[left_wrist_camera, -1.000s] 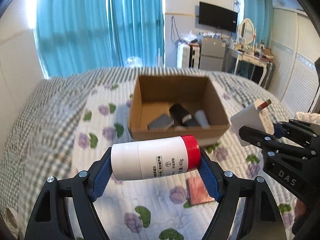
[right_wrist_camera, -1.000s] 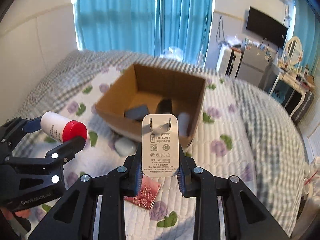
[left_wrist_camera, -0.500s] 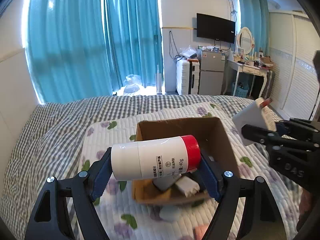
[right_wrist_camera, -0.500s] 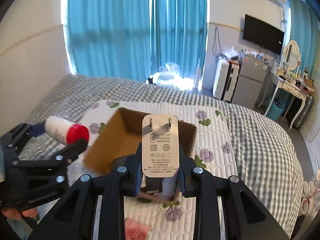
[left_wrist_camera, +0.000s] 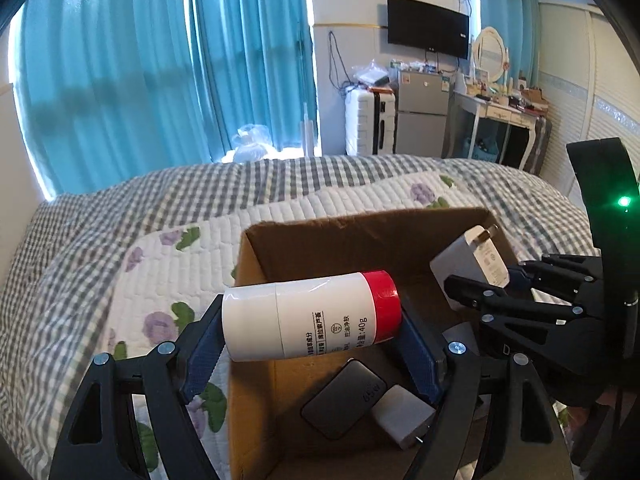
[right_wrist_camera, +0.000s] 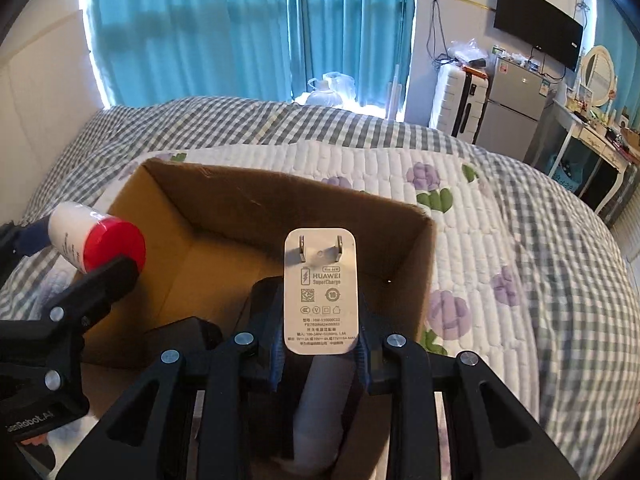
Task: Organize rigid objects
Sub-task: 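Lower the bottle and charger into the box and open both grippers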
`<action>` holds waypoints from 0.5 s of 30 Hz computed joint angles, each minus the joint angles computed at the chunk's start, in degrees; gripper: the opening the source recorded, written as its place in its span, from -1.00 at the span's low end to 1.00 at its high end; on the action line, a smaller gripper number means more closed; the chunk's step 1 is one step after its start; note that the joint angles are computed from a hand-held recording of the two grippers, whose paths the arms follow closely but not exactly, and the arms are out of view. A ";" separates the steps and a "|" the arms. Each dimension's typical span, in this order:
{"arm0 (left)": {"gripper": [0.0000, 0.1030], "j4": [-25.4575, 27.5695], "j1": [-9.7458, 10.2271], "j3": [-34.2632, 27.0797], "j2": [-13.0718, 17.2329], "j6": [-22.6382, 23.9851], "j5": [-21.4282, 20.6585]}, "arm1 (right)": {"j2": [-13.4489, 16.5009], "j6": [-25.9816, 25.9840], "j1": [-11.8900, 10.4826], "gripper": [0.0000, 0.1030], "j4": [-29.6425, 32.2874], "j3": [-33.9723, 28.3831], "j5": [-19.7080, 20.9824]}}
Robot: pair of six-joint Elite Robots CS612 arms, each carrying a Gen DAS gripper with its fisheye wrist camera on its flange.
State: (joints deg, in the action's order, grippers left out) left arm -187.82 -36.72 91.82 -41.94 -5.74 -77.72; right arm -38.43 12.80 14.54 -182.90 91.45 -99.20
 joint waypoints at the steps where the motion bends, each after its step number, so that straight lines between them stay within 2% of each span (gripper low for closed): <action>1: 0.56 0.11 -0.03 -0.18 0.12 0.02 0.04 | 0.29 -0.33 -0.06 -0.47 -0.52 -0.17 0.17; 5: 0.56 -0.04 0.13 -0.12 0.37 0.37 -0.30 | 1.03 -1.34 0.12 -0.43 -2.04 -0.83 -0.96; 8: 0.56 0.37 0.18 0.12 0.21 -0.48 -0.44 | 0.65 0.30 0.01 -0.16 -5.05 0.03 -1.58; 12: 0.56 2.05 -0.12 0.23 -0.30 -1.74 -0.57 | -1.35 1.85 -0.38 -0.16 -7.76 2.59 -1.51; 15: 0.56 3.11 -0.09 -0.38 -0.34 -2.32 -2.26 | -2.97 2.65 -0.63 -0.16 -7.88 4.28 -1.93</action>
State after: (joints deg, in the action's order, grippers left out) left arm -184.71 -36.81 91.43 -42.28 -8.06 -79.98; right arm -41.39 15.46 13.91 -190.78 95.73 -101.13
